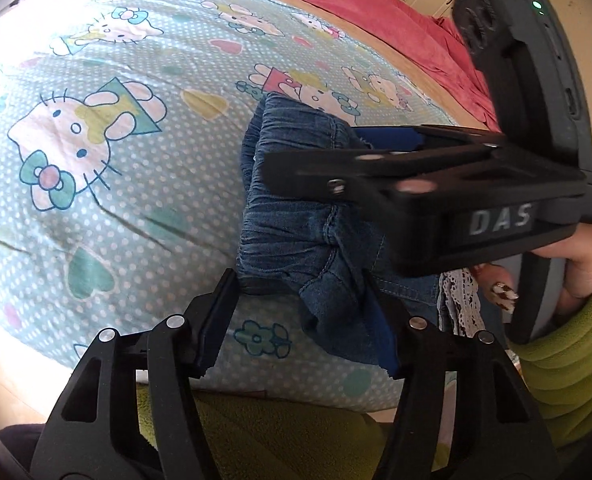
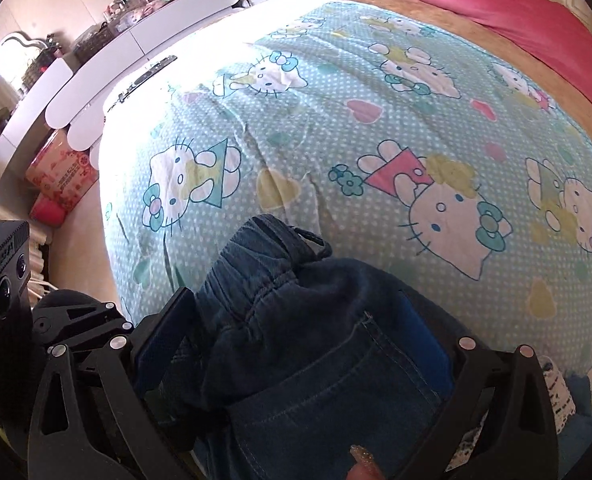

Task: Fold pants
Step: 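Grasp the elastic waistband with the left gripper and lift it over the pants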

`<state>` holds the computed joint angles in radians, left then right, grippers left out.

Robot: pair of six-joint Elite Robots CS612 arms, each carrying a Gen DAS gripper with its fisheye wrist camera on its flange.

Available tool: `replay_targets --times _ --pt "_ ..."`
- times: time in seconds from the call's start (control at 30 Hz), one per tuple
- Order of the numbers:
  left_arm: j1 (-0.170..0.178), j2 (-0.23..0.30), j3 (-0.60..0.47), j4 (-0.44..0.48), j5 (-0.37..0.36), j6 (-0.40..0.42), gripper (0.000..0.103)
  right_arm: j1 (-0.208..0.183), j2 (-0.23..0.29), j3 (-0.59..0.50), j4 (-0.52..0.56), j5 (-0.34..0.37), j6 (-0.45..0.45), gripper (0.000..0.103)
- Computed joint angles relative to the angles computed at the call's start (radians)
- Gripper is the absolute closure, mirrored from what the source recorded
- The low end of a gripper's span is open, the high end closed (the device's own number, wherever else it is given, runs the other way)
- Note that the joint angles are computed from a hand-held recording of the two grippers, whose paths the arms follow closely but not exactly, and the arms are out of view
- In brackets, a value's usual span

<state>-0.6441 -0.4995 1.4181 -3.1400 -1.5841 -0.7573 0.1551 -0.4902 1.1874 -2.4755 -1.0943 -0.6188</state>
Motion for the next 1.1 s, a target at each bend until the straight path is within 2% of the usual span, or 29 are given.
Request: replay_targets --times 0.07,0.2,0.23,0.3,0.43,0.5,0.57,0.63,0.83,1.0,1.1 --pt "0.001 0.001 -0.001 -0.004 -0.006 -0.005 0.051 0.007 0.008 -0.014 0.021 0.001 -0.026 0.014" --pt "0.012 0.011 -0.007 -0.024 -0.033 -0.024 0.051 0.013 0.033 -0.053 0.077 0.022 -0.058 0.036" --pt "0.013 0.012 -0.007 -0.028 -0.037 -0.029 0.051 0.014 0.037 -0.057 0.074 0.024 -0.061 0.045" --pt "0.015 0.013 -0.006 -0.038 -0.041 -0.036 0.051 0.011 0.04 -0.061 0.066 0.027 -0.064 0.055" --pt "0.014 0.01 0.0 -0.045 -0.036 -0.038 0.05 -0.015 0.036 -0.066 0.109 0.109 -0.05 0.068" --pt "0.012 0.008 0.005 -0.044 -0.024 -0.032 0.048 -0.026 0.026 -0.053 0.105 0.144 -0.043 0.07" --pt "0.006 0.0 0.011 -0.033 0.005 -0.023 0.039 -0.039 0.013 -0.034 0.094 0.176 -0.039 0.071" --pt "-0.001 -0.007 0.013 -0.019 0.028 -0.013 0.035 -0.051 0.002 -0.017 0.086 0.211 -0.039 0.071" --pt "-0.018 -0.008 -0.022 0.018 0.046 0.024 0.03 -0.089 -0.029 0.026 0.075 0.296 -0.048 0.071" --pt "-0.021 0.018 -0.081 0.006 0.005 0.029 0.03 -0.126 -0.055 0.071 0.052 0.362 -0.047 0.071" --pt "-0.039 0.026 -0.104 -0.011 0.041 0.068 0.033 -0.149 -0.066 0.092 0.038 0.395 -0.041 0.071"
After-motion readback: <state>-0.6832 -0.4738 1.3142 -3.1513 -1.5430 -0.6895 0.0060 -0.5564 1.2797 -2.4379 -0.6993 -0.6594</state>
